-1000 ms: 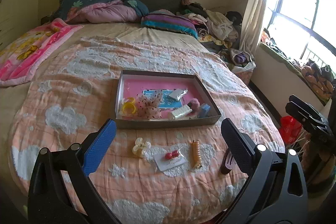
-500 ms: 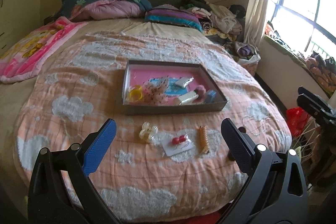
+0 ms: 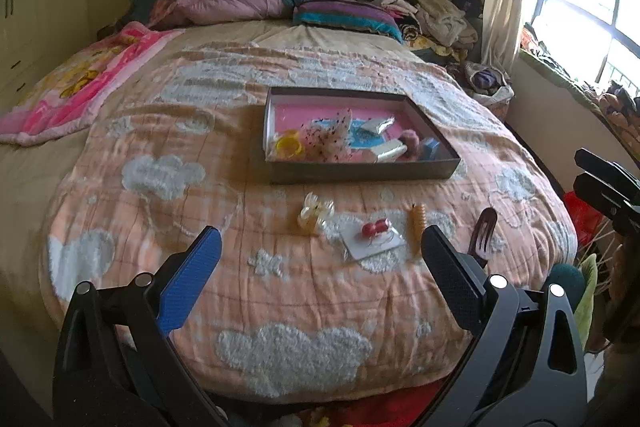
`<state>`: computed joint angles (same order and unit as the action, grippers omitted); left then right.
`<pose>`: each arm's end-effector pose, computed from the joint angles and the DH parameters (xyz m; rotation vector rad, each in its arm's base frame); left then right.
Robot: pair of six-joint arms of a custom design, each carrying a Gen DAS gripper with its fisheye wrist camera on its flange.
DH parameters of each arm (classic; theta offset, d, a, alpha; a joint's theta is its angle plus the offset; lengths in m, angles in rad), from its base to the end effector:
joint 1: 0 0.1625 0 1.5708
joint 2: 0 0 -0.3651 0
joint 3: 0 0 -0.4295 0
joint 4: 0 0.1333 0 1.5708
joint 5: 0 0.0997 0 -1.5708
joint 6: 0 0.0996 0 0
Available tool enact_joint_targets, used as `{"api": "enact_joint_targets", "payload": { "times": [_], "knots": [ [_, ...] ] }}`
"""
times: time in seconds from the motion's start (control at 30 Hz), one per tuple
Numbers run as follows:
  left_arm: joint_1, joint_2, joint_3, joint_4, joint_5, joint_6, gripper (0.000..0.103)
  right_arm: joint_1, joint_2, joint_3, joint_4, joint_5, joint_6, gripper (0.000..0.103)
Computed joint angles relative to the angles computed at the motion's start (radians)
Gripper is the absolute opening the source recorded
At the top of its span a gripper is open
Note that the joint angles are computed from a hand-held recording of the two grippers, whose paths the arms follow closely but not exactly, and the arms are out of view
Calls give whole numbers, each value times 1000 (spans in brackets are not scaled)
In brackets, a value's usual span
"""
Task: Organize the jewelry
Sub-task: 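Move both open tools toward the remaining items on the quilt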
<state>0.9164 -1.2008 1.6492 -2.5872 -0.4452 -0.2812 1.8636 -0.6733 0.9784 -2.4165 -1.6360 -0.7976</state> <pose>-0.2041 -0.6327 0.3342 0.0096 2.1381 -1.1460 0.3615 -0.7597 0.2272 1.4570 -2.4520 0.7420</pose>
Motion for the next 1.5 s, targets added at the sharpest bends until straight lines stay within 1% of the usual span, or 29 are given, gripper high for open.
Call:
{"api": "enact_joint_targets", "payload": {
  "times": [0.33, 0.63, 0.9, 1.27, 1.5],
  "knots": [
    [-1, -56, 66, 65, 5, -80, 93, 9, -15, 63, 45, -15, -36, 96],
    [-12, -98, 115, 133, 14, -145, 93, 14, -32, 113, 80, -13, -61, 96],
    [21, -98, 121, 189, -5, -205, 93, 11, -12, 116, 114, -31, -66, 96],
    [68, -23, 56, 139, -69, -133, 93, -1, 39, 69, 138, -65, -37, 96],
    [95, 49, -19, 85, -92, -47, 93, -10, 75, 23, 141, -96, -19, 96]
  ]
}}
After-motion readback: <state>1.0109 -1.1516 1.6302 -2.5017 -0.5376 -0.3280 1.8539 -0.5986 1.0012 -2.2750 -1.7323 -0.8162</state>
